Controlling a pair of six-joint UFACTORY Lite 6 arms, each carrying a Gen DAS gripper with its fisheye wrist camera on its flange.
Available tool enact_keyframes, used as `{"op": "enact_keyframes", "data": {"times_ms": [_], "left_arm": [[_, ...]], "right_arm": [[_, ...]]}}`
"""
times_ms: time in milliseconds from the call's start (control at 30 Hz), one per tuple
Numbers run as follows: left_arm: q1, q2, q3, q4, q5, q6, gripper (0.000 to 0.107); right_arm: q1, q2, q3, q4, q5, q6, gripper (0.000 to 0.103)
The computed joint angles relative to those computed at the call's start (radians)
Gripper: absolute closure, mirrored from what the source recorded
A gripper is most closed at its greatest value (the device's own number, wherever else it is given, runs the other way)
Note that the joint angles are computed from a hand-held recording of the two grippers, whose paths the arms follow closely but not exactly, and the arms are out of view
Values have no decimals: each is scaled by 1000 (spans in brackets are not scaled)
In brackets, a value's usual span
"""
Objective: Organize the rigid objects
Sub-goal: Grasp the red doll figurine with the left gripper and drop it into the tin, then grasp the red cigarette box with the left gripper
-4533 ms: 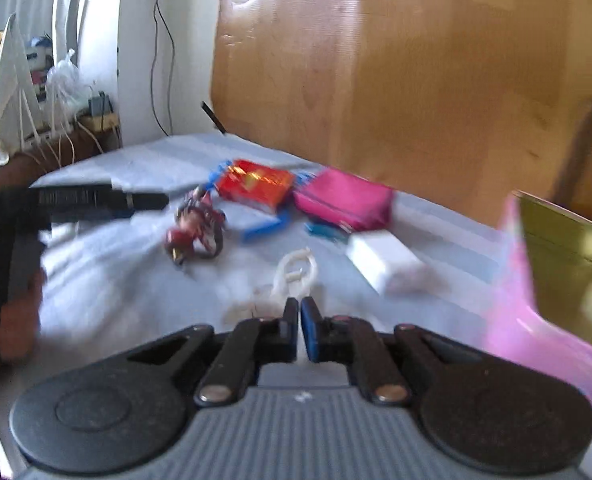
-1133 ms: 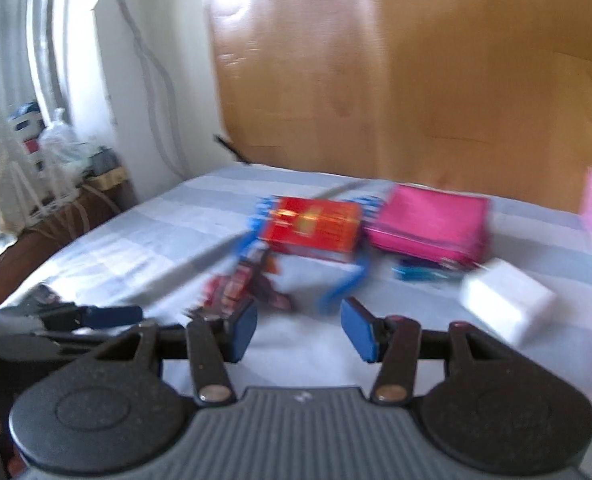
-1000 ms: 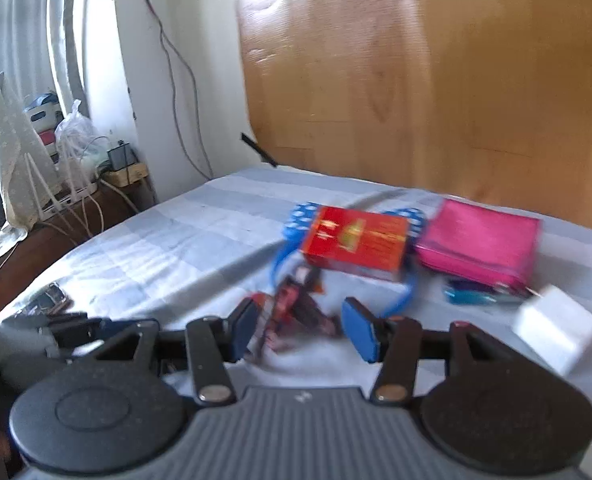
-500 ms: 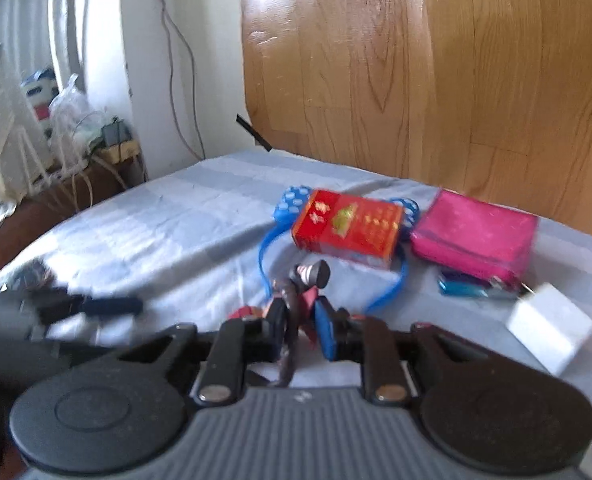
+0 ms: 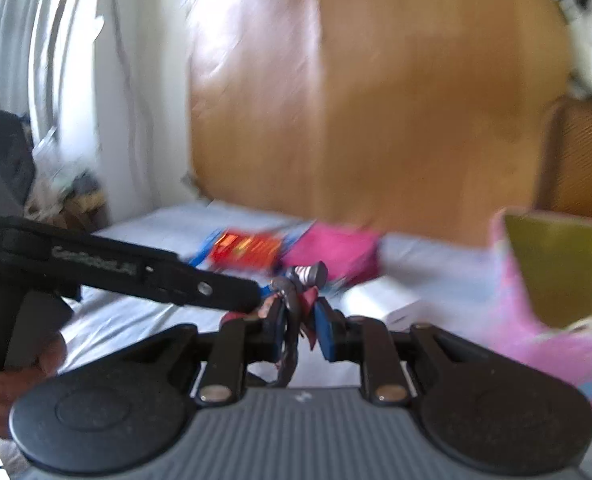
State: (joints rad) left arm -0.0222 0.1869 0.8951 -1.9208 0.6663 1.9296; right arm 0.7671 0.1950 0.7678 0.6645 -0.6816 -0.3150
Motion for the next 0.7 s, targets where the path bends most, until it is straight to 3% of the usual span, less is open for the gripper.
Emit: {"op": "enact_keyframes", "data": {"times_ms": [100, 233, 333, 400, 433, 500, 700], "left_arm": [[-165, 74, 142, -46, -61, 9, 30], [-330, 294, 453, 55, -115, -147, 34], [-445, 463, 667, 50, -229, -160, 34], [-493, 561, 794, 147, -282, -278, 34], [-507, 587, 826, 167, -299, -302, 34], [-510, 571, 809, 85, -312, -225, 34], [-327, 329, 489, -193, -187, 168, 33]], "right_arm": [[-44, -107, -92, 96, -82, -84, 86], [-242, -254, -212, 22, -67, -20, 86], [-406, -257, -221, -53, -7, 15, 85], [-508, -219, -214, -143, 26, 73, 82], [-537, -207, -215, -143, 23, 76, 76], [-571, -200, -230, -101, -8, 69, 64], [-506, -282, -291, -78, -151, 155, 65]]}}
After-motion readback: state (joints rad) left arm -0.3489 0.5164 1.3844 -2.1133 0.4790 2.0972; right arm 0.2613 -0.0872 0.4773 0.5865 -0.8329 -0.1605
